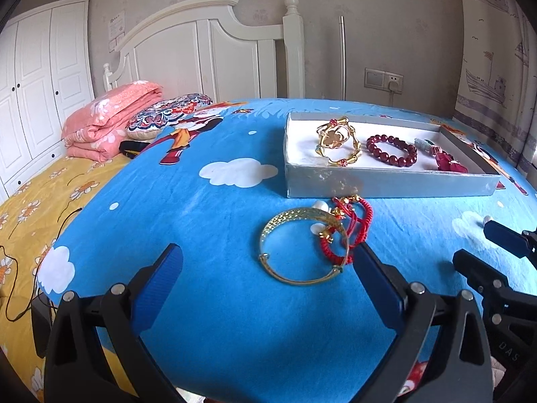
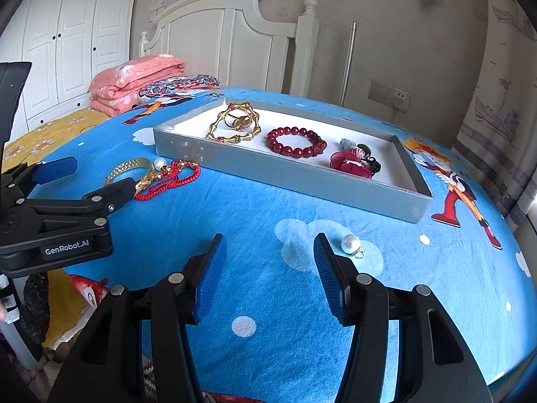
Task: Organize jewelry
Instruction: 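Grasp the gold bangle with the left tool while the right tool reaches the red gold-bead cord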
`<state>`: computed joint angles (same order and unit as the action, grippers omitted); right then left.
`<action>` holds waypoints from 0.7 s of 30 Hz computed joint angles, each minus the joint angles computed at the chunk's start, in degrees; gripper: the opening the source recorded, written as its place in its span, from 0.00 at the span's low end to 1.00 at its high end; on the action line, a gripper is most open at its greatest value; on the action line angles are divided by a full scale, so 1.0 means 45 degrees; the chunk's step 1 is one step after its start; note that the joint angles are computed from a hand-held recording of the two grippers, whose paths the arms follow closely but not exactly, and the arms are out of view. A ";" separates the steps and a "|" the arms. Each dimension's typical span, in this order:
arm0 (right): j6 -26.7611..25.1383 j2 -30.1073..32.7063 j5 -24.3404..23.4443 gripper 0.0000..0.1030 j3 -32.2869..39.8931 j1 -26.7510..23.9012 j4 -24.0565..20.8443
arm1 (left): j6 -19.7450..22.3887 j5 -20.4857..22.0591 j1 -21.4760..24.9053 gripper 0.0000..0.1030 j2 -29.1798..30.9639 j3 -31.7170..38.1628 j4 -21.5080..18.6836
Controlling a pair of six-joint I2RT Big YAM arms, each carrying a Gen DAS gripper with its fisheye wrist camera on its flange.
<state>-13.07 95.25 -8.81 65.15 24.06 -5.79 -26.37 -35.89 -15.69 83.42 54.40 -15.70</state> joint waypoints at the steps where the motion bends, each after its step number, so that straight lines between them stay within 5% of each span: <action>1: 0.0018 0.0002 -0.0013 0.51 0.0001 -0.0005 -0.0004 | -0.0078 0.0102 0.0061 0.95 0.0100 0.0128 -0.0106; 5: 0.0026 0.0002 -0.0023 0.51 -0.0005 -0.0007 0.0003 | -0.0027 0.0599 0.0340 0.93 0.0439 0.0426 -0.0172; 7: 0.0026 0.0002 -0.0023 0.51 -0.0005 -0.0007 0.0003 | 0.0098 0.0944 0.0423 0.83 0.0454 0.0392 0.0010; 9: 0.0008 -0.0004 0.0011 0.51 -0.0011 0.0003 0.0006 | 0.0373 0.1401 0.0499 0.56 0.0406 0.0249 0.0401; 16: -0.0080 -0.0019 -0.0167 0.51 0.0200 0.0212 -0.0242 | 0.0160 0.1091 0.0439 0.56 -0.0075 -0.0238 0.0700; 21: -0.0280 0.0122 -0.0293 0.51 0.0624 0.0711 -0.0768 | 0.0214 -0.0008 0.0324 0.56 -0.0712 -0.0765 0.0611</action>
<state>-14.33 95.79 -10.13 67.96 27.26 -9.24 -25.41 -35.93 -14.24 80.22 50.95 -12.95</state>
